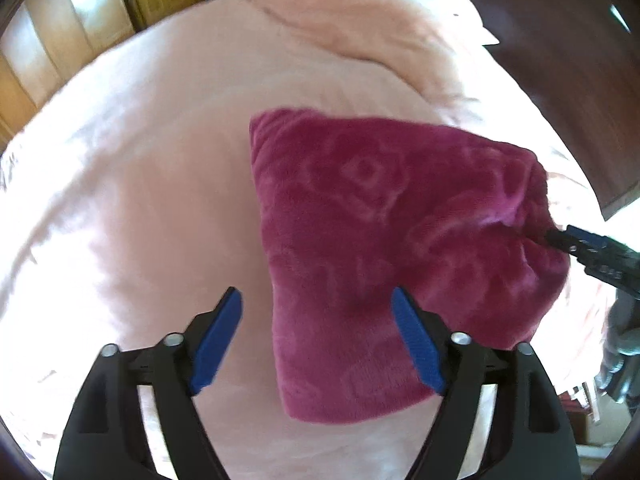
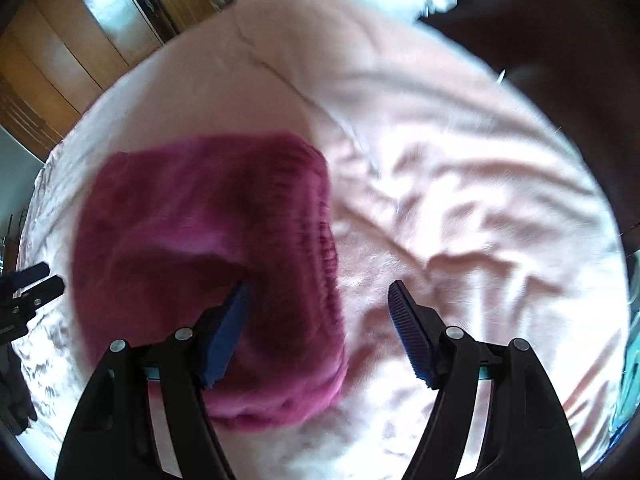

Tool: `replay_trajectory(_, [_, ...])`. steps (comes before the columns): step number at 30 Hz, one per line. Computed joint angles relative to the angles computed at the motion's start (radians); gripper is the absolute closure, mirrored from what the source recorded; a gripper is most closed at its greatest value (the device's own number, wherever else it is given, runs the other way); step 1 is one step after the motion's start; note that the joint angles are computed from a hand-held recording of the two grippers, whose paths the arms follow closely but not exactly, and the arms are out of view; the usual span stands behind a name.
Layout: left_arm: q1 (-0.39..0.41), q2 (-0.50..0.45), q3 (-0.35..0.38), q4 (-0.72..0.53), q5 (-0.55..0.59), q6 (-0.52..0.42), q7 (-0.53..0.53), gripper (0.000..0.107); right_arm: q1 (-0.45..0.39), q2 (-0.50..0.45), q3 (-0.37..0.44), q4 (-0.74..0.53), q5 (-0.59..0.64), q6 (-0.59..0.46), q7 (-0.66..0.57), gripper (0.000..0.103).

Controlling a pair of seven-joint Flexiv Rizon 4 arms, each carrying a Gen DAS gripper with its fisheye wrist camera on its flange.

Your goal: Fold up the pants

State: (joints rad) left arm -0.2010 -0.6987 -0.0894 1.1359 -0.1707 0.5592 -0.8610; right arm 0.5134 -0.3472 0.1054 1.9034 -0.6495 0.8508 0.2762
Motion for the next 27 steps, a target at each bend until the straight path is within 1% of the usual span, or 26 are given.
replay_trajectory(1, [0.003,0.013,-0.006,0.019,-0.005,0.019,0.012,0.022,0.015,0.024,0.0,0.011,-0.019,-0.022,0.025,0.029])
replay_trajectory(2, [0.008,0.033,-0.015,0.045,-0.014,0.043,0.032,0.019,0.036,0.033,0.003,-0.005,-0.04,-0.058,0.055,0.029])
replay_trajectory(3, [0.011,0.051,-0.021,0.067,-0.021,0.059,0.047,0.016,0.047,0.041,0.007,-0.011,-0.056,-0.078,0.076,0.026])
replay_trajectory(4, [0.012,0.066,-0.024,0.083,-0.026,0.072,0.058,0.014,0.057,0.046,0.012,-0.021,-0.07,-0.101,0.094,0.019])
replay_trajectory(6, [0.014,0.102,-0.03,0.124,-0.039,0.106,0.079,0.013,0.085,0.053,0.018,-0.051,-0.106,-0.16,0.13,0.013])
replay_trajectory(7, [0.017,0.118,-0.034,0.141,-0.05,0.118,0.089,0.013,0.075,0.078,0.037,-0.039,-0.118,-0.183,0.136,0.011])
replay_trajectory(8, [0.02,0.13,-0.036,0.155,-0.059,0.126,0.096,0.013,0.093,0.075,0.036,-0.058,-0.128,-0.215,0.141,0.01])
replay_trajectory(9, [0.025,0.145,-0.039,0.171,-0.071,0.139,0.105,0.013,0.108,0.075,0.034,-0.07,-0.139,-0.225,0.136,0.008])
replay_trajectory(10, [0.03,0.16,-0.043,0.189,-0.085,0.154,0.117,0.013,0.096,0.104,0.065,-0.063,-0.139,-0.275,0.139,0.007])
replay_trajectory(11, [0.043,0.187,-0.046,0.218,-0.103,0.163,0.136,0.013,0.108,0.104,0.064,-0.073,-0.142,-0.284,0.126,0.007])
replay_trajectory(12, [0.046,0.2,-0.048,0.232,-0.115,0.171,0.144,0.013,0.118,0.099,0.071,-0.103,-0.141,-0.321,0.106,0.007])
replay_trajectory(14, [0.053,0.23,-0.05,0.263,-0.139,0.193,0.163,0.012,0.129,0.085,0.076,-0.142,-0.143,-0.355,0.081,0.007])
replay_trajectory(15, [0.055,0.238,-0.051,0.273,-0.149,0.204,0.171,0.009,0.137,0.074,0.076,-0.16,-0.149,-0.372,0.071,0.007])
replay_trajectory(16, [0.055,0.247,-0.051,0.284,-0.158,0.216,0.176,0.009,0.143,0.066,0.075,-0.173,-0.154,-0.384,0.064,0.007])
replay_trajectory(19, [0.052,0.264,-0.05,0.309,-0.174,0.253,0.181,0.009,0.15,0.053,0.071,-0.188,-0.164,-0.376,0.053,0.007])
replay_trajectory(25, [0.045,0.29,-0.043,0.348,-0.179,0.337,0.163,0.009,0.162,0.042,0.064,-0.207,-0.179,-0.396,0.0,0.005])
replay_trajectory(27, [0.034,0.296,-0.029,0.351,-0.156,0.363,0.135,0.009,0.168,0.044,0.062,-0.211,-0.188,-0.411,-0.011,0.005])
